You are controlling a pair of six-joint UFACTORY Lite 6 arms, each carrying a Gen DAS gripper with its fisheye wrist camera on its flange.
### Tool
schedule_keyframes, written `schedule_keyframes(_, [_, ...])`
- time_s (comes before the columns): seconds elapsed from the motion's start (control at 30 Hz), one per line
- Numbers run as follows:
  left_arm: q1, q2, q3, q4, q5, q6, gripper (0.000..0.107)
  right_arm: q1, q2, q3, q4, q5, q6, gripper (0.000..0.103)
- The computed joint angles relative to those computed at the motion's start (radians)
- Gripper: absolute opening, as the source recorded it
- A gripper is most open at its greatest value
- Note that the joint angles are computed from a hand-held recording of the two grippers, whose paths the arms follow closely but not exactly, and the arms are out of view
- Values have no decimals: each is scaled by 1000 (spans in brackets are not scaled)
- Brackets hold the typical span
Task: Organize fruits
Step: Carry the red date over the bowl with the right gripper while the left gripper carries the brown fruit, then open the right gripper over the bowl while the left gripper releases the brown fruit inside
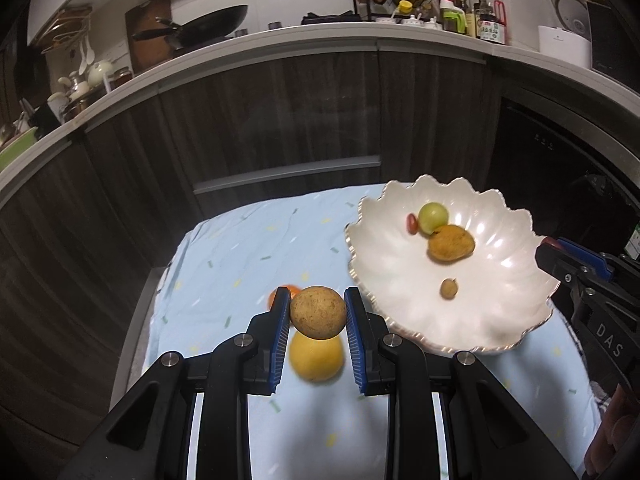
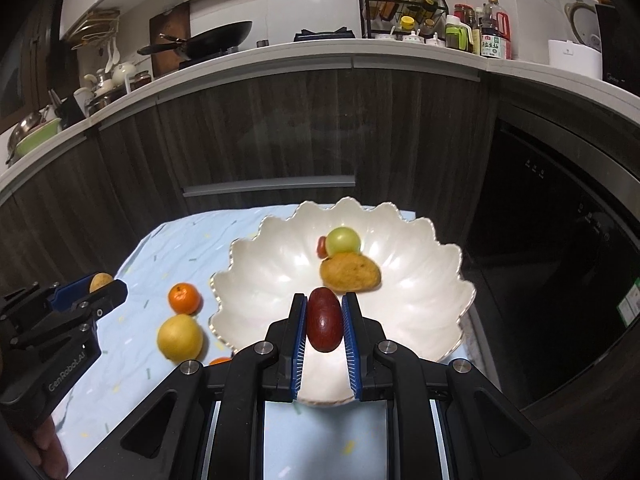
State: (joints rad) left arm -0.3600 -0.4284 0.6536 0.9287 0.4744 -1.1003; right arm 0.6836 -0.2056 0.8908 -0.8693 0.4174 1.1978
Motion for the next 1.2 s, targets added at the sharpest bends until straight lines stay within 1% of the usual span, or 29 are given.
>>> schedule_keyframes(0.27, [-20, 181, 136, 64, -33, -62, 27, -106, 74, 49, 98, -82, -159, 19])
schedule_keyframes(0.6, [30, 374, 237, 93, -121, -85, 27, -159, 196, 132, 163, -129, -259, 19])
schedule_keyframes(0.83, [49, 460, 279, 105, -169, -92, 27, -182, 264, 172, 246, -152, -357, 19])
schedule_keyframes(1.0, [50, 478, 286, 135, -187, -117, 29, -195, 305, 204, 344, -159, -464, 19])
schedule_keyframes(1.03, [50, 479, 286, 135, -191, -116, 30, -195, 309, 209, 347, -158, -469, 19])
schedule_keyframes(1.07, [49, 478, 285, 140, -194, -120, 37, -195, 310, 210, 345, -158, -468, 20])
schedule_keyframes(1.1, [46, 477, 285, 155, -192, -134, 47, -194, 313, 214, 342, -155, -465, 20])
schedule_keyframes(1.13, [41, 471, 279, 189, -186, -169, 52, -193, 313, 215, 338, -152, -461, 23])
schedule_keyframes(1.17, [37, 465, 275, 209, -179, -192, 58, -191, 314, 217, 331, -148, -454, 27])
schedule_keyframes(1.2, [33, 462, 272, 231, -170, -215, 59, -189, 311, 215, 304, -144, -425, 39])
